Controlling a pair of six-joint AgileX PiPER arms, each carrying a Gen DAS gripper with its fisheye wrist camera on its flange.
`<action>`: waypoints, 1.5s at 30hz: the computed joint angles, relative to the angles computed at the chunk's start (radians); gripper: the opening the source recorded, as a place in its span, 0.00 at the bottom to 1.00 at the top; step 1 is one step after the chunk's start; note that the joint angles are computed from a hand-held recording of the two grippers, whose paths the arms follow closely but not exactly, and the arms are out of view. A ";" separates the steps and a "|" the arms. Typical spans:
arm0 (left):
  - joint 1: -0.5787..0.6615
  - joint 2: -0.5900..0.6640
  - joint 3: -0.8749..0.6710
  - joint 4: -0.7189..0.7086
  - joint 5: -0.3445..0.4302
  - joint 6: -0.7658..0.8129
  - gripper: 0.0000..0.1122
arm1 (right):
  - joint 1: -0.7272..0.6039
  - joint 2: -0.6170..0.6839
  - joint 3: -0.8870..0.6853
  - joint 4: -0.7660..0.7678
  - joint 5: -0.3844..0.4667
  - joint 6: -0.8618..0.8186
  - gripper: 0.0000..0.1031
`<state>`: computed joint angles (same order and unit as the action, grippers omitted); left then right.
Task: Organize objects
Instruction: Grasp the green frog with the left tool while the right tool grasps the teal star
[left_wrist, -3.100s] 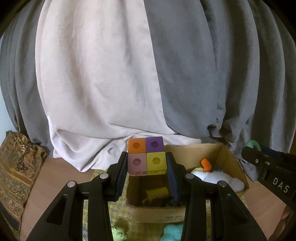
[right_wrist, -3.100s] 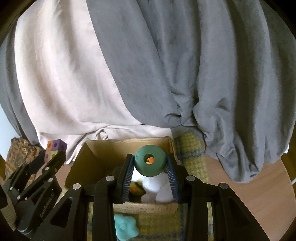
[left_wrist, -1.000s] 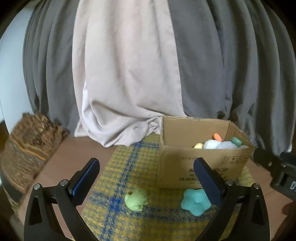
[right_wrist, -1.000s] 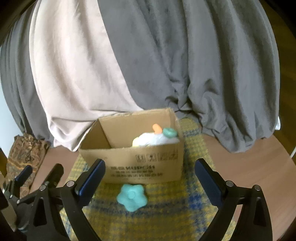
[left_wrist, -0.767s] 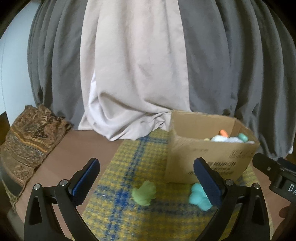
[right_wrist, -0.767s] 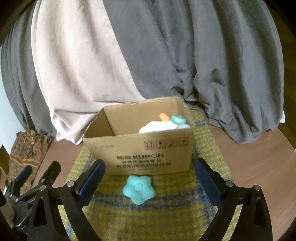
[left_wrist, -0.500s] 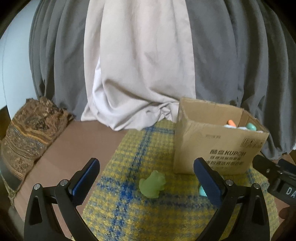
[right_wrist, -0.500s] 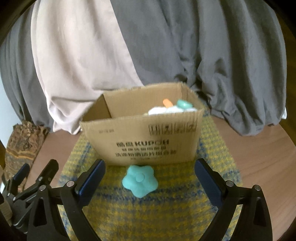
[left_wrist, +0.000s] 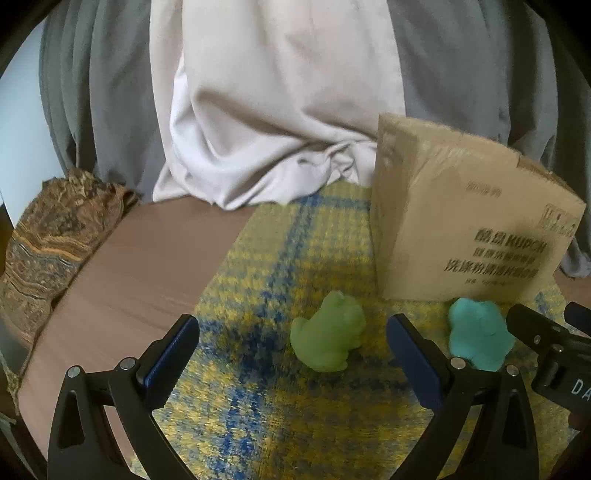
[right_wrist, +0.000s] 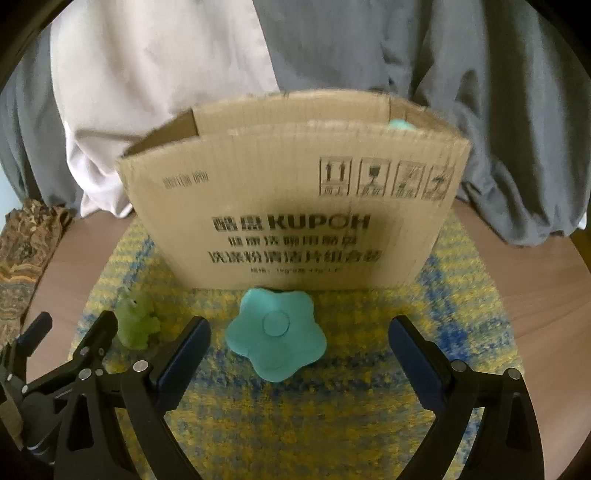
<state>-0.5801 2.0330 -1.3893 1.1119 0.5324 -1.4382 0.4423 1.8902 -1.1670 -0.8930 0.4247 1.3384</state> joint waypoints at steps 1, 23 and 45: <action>0.009 0.009 -0.004 -0.014 -0.011 0.011 0.92 | -0.006 0.011 -0.009 0.029 -0.004 -0.027 0.94; 0.078 0.149 -0.169 -0.377 -0.052 0.412 0.77 | -0.057 0.195 -0.209 0.415 0.081 -0.470 0.94; 0.069 0.125 -0.134 -0.382 -0.099 0.428 0.45 | -0.083 0.096 -0.041 0.384 -0.065 -0.421 0.70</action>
